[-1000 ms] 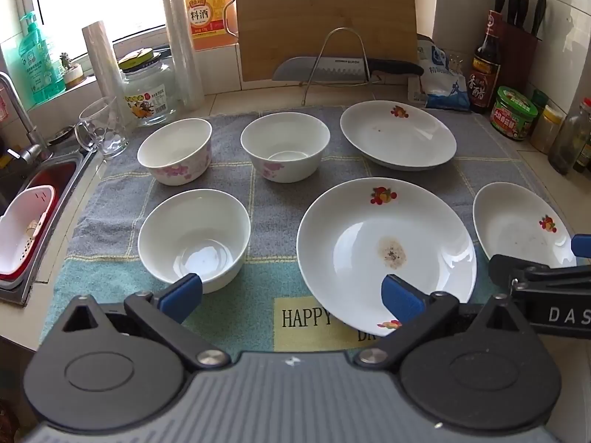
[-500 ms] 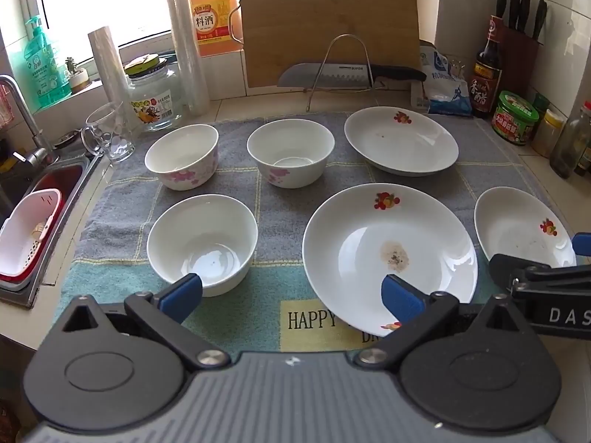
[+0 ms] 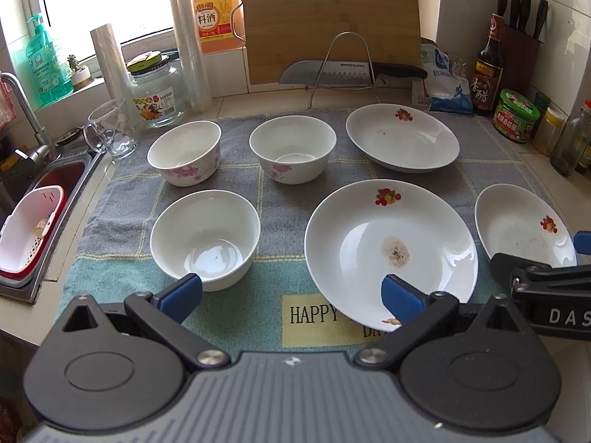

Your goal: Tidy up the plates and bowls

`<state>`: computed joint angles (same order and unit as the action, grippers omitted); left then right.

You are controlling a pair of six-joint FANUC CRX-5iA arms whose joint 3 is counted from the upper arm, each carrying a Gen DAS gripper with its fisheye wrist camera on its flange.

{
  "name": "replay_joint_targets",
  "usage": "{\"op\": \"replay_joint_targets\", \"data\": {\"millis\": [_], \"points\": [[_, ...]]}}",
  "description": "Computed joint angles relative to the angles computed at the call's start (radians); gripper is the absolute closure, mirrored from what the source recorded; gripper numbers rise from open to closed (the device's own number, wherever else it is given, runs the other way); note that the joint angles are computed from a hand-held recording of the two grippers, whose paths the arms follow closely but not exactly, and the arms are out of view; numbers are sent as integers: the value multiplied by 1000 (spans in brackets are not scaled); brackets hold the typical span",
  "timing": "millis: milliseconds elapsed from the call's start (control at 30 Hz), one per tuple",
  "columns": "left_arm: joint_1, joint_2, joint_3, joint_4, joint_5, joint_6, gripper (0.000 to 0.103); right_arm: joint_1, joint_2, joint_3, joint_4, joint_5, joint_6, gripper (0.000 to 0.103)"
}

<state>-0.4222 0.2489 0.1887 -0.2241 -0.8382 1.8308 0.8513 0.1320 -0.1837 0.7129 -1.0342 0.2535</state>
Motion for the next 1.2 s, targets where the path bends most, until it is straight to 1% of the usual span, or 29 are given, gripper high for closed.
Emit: {"op": "replay_joint_targets", "data": {"millis": [633,1200], "points": [[-2,5,11,-6,-23,3,1,4,0,0,1,-6,3,0],[-2,7,15,-3,-21,-1,1,5,1,1,4,-10,0,0]]}}
